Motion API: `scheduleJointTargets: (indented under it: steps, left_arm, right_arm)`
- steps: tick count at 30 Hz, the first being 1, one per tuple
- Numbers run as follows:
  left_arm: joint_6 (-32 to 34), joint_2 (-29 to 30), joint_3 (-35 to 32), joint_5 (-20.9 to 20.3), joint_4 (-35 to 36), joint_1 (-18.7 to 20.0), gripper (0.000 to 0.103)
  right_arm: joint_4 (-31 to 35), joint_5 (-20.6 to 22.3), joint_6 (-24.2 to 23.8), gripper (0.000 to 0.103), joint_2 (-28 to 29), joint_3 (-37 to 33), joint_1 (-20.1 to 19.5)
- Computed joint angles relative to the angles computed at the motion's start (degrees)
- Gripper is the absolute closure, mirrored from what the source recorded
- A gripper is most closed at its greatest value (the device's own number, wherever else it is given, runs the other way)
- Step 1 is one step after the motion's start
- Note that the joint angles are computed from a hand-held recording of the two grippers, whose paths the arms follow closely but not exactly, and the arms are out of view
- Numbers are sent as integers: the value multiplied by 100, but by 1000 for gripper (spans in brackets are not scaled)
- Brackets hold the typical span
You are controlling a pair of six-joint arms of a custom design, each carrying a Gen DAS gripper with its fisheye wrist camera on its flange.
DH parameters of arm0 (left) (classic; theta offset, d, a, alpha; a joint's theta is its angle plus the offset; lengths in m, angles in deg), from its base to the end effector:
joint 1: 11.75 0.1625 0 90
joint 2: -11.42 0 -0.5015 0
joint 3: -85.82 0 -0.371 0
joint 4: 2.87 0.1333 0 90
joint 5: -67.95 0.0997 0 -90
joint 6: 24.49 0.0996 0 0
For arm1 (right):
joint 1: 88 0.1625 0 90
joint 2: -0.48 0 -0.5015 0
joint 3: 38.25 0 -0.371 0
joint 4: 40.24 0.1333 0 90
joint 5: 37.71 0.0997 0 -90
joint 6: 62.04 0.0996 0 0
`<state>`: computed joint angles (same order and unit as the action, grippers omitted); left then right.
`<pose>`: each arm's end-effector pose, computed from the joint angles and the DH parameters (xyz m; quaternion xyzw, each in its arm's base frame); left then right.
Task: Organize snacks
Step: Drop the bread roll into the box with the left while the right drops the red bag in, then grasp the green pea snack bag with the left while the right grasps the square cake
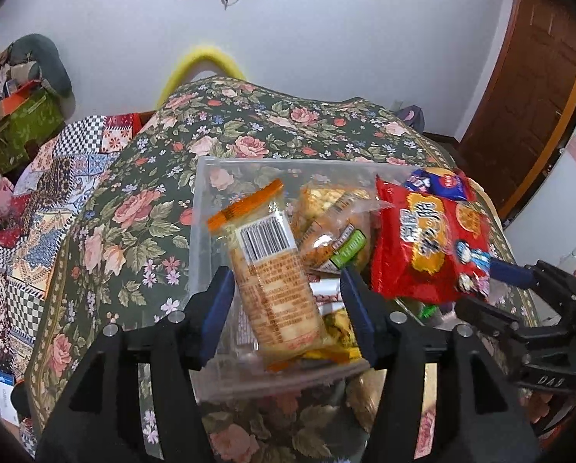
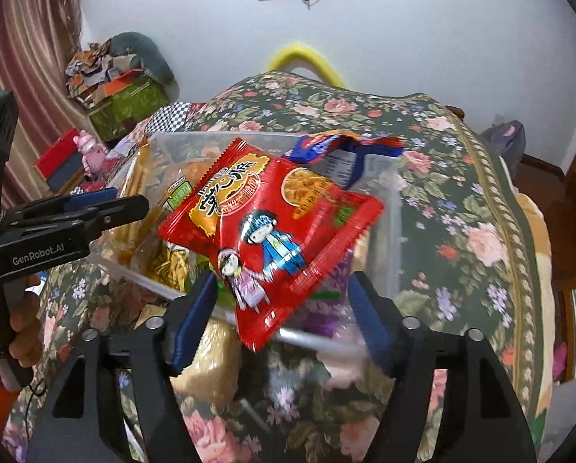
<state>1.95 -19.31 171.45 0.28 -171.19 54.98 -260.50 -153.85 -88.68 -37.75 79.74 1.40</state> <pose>-0.1480 -0.7773 0.0703 0.3681 0.8882 -0.1938 0.1950 0.0832 -0.5932 0.1278 0.1045 -0.8801 0.3557 0.2966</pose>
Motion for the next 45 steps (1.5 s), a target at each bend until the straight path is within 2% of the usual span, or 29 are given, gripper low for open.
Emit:
scheduleJointTargets:
  steps: [2,7,16,27,30,35,45]
  left_arm:
    - [80,-94,158,-32,-114,-16,44]
    - [226,-375,622,-142,-430,-21,39]
    - [347,-719,1201,-148,-680,100,33]
    - [279,-788,1375,3,-386,352,32]
    - [244,-811,1433,15,-336,386,32]
    - [146,-891,1607,-22,-240,375,32]
    - [4,-1151,2267,-160,-142,126,32]
  right_arm:
    - [-139,-15,-56,35,-14,98,41]
    - [-519,48,-129,26,2,360,137]
    - [-372,122,40,11,332,304,204]
    - [586,-306,299,11,749,-397,195]
    - [682,-194,348,22,699,-376,151]
    - [349,-166,302,24,604,-51,130]
    - [-862,-152,485,24,365,975,25]
